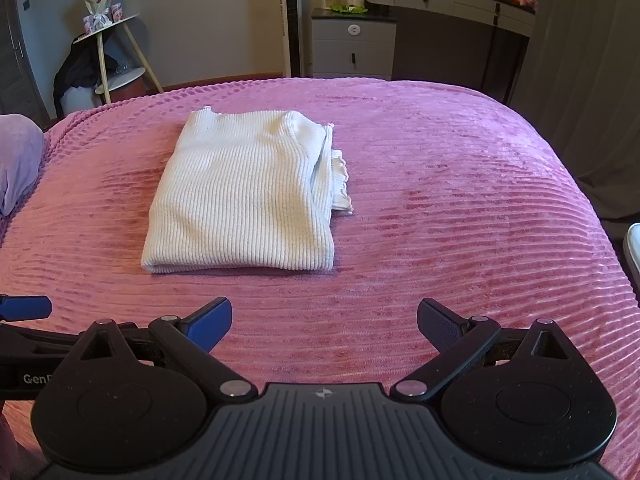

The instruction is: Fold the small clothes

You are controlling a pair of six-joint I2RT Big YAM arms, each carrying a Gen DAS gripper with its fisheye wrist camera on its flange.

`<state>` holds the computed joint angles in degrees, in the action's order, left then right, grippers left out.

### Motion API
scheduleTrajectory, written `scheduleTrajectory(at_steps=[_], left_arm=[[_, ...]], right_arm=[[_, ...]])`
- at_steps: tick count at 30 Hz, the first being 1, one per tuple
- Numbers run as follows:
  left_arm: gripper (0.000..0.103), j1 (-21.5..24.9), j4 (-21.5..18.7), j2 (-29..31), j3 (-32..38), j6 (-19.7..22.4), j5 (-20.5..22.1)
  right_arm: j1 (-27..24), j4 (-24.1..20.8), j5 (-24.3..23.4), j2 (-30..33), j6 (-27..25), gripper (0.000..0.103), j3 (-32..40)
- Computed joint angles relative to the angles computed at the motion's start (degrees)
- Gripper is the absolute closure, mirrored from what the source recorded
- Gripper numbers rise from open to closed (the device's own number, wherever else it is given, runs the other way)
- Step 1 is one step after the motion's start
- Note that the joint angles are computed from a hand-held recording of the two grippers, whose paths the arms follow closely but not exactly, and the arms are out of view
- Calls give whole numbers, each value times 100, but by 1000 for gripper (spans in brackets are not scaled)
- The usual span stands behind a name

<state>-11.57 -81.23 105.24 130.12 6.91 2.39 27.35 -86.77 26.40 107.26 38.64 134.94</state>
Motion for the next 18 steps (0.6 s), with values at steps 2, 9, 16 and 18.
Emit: scheduleTrajectory(at_steps=[2,9,16,18], left_arm=[[0,-6,-9,6,11,8,-13],[0,-6,-16,24,36,13,-31],[0,-15,0,8,22,9,-18],[0,-13,-8,13,31,-7,-21]], right_arm=[[-1,2,1,-3,2,4,-4],[-10,-13,-9,-5,2,4,-5],[-17,7,-15,-29,-2,4,-43],[-17,28,-12,-47,-9,4,-79]])
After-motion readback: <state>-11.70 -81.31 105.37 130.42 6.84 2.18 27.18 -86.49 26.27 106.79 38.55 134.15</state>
